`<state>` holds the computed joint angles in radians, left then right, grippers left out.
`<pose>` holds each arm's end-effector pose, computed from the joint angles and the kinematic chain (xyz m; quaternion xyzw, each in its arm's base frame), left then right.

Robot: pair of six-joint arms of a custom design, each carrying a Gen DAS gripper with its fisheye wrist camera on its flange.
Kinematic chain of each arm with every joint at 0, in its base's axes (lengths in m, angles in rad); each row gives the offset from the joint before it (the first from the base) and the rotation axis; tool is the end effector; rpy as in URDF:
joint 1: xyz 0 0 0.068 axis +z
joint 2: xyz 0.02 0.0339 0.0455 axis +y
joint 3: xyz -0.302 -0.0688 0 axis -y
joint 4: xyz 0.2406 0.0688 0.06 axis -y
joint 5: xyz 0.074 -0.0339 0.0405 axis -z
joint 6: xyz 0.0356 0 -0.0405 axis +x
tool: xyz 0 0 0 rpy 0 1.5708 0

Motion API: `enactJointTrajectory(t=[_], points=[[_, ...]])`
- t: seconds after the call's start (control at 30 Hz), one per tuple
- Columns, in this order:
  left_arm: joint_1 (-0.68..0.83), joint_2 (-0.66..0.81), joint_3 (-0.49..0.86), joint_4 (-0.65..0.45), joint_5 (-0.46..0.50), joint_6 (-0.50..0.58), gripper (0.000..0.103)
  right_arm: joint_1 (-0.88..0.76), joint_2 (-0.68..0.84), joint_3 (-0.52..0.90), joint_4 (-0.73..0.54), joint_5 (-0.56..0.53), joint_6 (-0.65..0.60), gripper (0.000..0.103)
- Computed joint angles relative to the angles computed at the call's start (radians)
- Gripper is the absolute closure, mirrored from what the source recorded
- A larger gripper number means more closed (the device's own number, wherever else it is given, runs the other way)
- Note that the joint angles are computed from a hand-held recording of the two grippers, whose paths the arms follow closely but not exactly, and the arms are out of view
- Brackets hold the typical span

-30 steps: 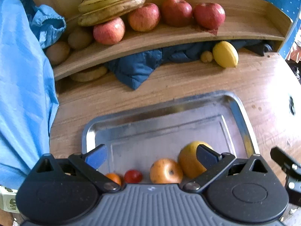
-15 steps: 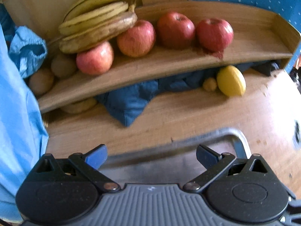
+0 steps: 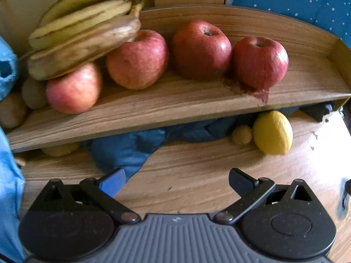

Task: Organize fruits
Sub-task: 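Move both open tools back toward the kiwi and lemon under the shelf, then grasp a small kiwi with the left tool while the right grasps a lemon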

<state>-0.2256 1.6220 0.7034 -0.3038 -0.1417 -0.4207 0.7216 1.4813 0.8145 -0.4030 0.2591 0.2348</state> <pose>0.2608 -0.0547 0.1576 -0.1079 0.9765 0.0112 0.1861 0.2097 0.1723 0.2175 -0.2004 0.9401 0.0020 0.2758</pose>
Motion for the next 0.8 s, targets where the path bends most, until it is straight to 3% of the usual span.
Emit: enactJointTrajectory(t=[0.33, 0.8], points=[[0.05, 0.116, 0.032, 0.119, 0.133, 0.052, 0.001, -0.015, 0.17, 0.073, 0.066, 0.051, -0.094, 0.001], [0.087, 0.186, 0.026, 0.195, 0.195, 0.042, 0.001, -0.04, 0.359, 0.157, 0.177, 0.047, -0.253, 0.015]])
